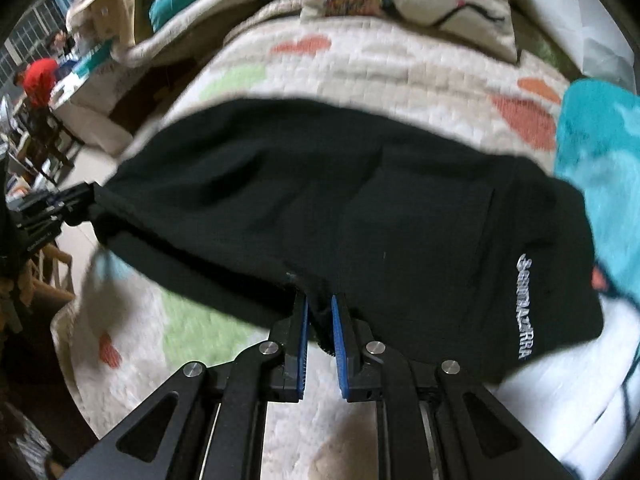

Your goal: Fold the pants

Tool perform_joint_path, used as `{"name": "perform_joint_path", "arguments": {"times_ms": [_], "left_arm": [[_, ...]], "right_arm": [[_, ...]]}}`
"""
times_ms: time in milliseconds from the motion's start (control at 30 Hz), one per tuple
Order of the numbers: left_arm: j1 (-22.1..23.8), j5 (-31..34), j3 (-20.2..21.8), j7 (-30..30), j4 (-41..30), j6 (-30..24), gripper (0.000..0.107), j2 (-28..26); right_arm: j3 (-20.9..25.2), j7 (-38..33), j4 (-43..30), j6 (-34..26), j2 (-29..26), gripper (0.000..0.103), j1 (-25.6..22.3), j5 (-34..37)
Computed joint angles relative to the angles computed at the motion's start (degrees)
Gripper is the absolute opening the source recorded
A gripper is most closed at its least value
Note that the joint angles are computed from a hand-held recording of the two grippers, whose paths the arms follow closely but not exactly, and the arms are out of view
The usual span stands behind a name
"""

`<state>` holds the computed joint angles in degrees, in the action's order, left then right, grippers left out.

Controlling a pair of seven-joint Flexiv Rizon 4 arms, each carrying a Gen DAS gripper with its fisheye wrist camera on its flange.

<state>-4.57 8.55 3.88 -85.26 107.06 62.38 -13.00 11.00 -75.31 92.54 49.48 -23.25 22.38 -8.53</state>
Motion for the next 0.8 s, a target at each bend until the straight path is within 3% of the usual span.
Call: {"name": "perform_joint_path", "arguments": {"times_ms": [100, 233, 300, 400, 500, 567, 700, 800], "left_arm": [[0.3, 0.5, 0.5, -0.2, 1.7, -0.2, 0.042, 1.7], [3.8, -10.0, -0.8, 4.1, 5.5, 0.0, 0.057, 4.6], [4.7, -14.3, -1.0, 5.2, 6.9, 0.3, 0.058, 5.8], [5.1, -11.2, 0.8, -1.0, 6.3, 0.3, 0.058, 7.0], [6.7, -14.5, 1.2, -4.0, 6.9, 0.6, 0.058, 7.9], [7.6, -13.8, 2.3, -12.8, 5.5, -1.2, 0.058, 7.4], [9.8, -20.1, 2.0, -20.5, 3.7, -2.0, 0.058, 5.0], [10.7, -26.0, 0.5, -20.2, 4.1, 2.7, 0.058, 2.8]], "right_arm": [[-0.5, 1.7, 1.3, -1.2, 0.6, 0.03, 0.4, -1.0], [-0.4, 2.9, 3.4, -0.8, 2.1, 0.042, 0.1, -0.8], [-0.4, 3.3, 4.5, -0.3, 3.0, 0.048, 0.0, -1.2], [-0.7, 4.0, 7.0, 1.0, 4.6, 0.055, 0.2, -3.4], [-0.3, 3.8, 7.8, 1.2, 5.6, 0.055, 0.6, -4.7], [0.2, 3.3, 6.6, 0.1, 5.7, 0.055, 1.0, -4.5], [1.6, 1.8, 3.1, 1.0, 4.4, 0.055, 1.3, -1.5], [3.4, -1.1, -3.0, 1.7, 1.0, 0.055, 1.9, 2.8]]}}
